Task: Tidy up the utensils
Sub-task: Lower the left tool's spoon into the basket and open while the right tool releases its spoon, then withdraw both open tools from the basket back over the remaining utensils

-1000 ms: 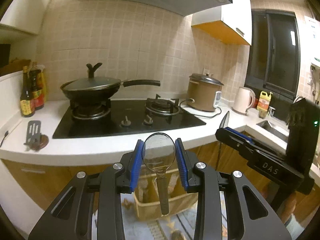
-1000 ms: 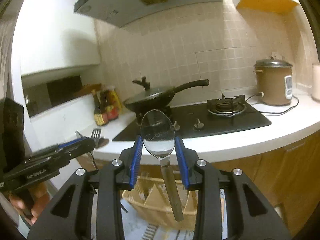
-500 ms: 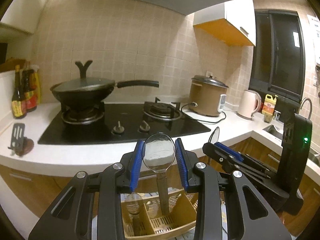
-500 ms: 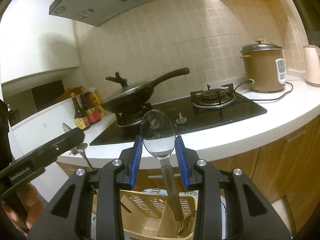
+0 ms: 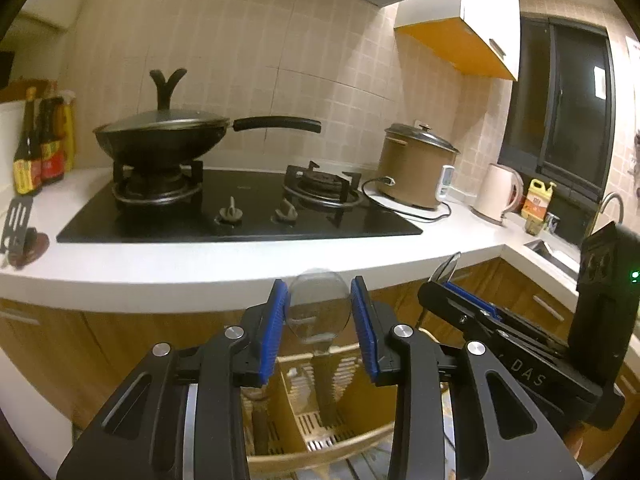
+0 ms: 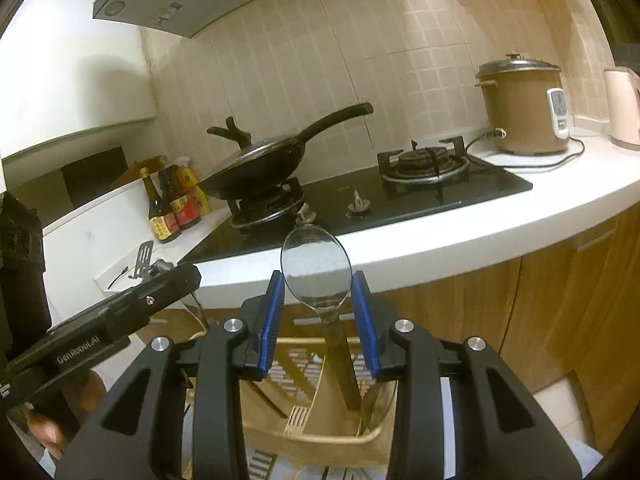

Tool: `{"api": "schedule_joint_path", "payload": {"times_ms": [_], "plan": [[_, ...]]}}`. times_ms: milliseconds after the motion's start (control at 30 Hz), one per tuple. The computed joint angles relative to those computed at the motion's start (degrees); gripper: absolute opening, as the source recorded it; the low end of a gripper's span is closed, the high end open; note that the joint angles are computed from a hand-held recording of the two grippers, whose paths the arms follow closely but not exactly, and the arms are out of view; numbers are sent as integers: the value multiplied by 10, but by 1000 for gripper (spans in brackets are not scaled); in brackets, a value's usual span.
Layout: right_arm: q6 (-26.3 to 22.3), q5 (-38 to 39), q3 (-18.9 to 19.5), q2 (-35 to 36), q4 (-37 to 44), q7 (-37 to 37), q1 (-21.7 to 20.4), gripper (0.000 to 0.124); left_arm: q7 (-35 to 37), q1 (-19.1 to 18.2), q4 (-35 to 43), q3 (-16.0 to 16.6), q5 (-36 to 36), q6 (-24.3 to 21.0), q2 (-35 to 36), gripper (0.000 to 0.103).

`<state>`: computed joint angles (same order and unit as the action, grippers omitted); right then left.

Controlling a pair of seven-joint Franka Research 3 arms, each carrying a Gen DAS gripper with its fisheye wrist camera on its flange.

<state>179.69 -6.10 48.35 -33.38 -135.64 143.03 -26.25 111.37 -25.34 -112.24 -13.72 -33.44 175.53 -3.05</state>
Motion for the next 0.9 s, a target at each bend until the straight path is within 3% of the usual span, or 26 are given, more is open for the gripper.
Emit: {"api": "schedule_joint_path", "payload": {"times_ms": [100, 167, 333, 433, 700, 900], "plan": [[-10, 3, -25, -6, -11, -8, 36, 54, 71, -14, -7, 15, -88, -28, -20, 43], [-26, 2, -40, -17, -16, -13, 59, 56, 106, -21, -15, 26, -126, -51, -34, 48], [-95, -4, -68, -61, -23, 5, 105, 56, 148, -27, -49, 49, -178, -108, -83, 48], [-139, -8, -100, -77, -27, 13, 158, 56, 157, -31, -78, 63, -187, -133, -120, 48], [-293, -33, -133, -66, 16, 19, 267, 56, 32, -10, -145, 65, -38, -187, -204, 48], [-368, -34, -153, -12, 38, 36, 340, 56, -58, 3, -175, 69, 70, -244, -235, 48]]}}
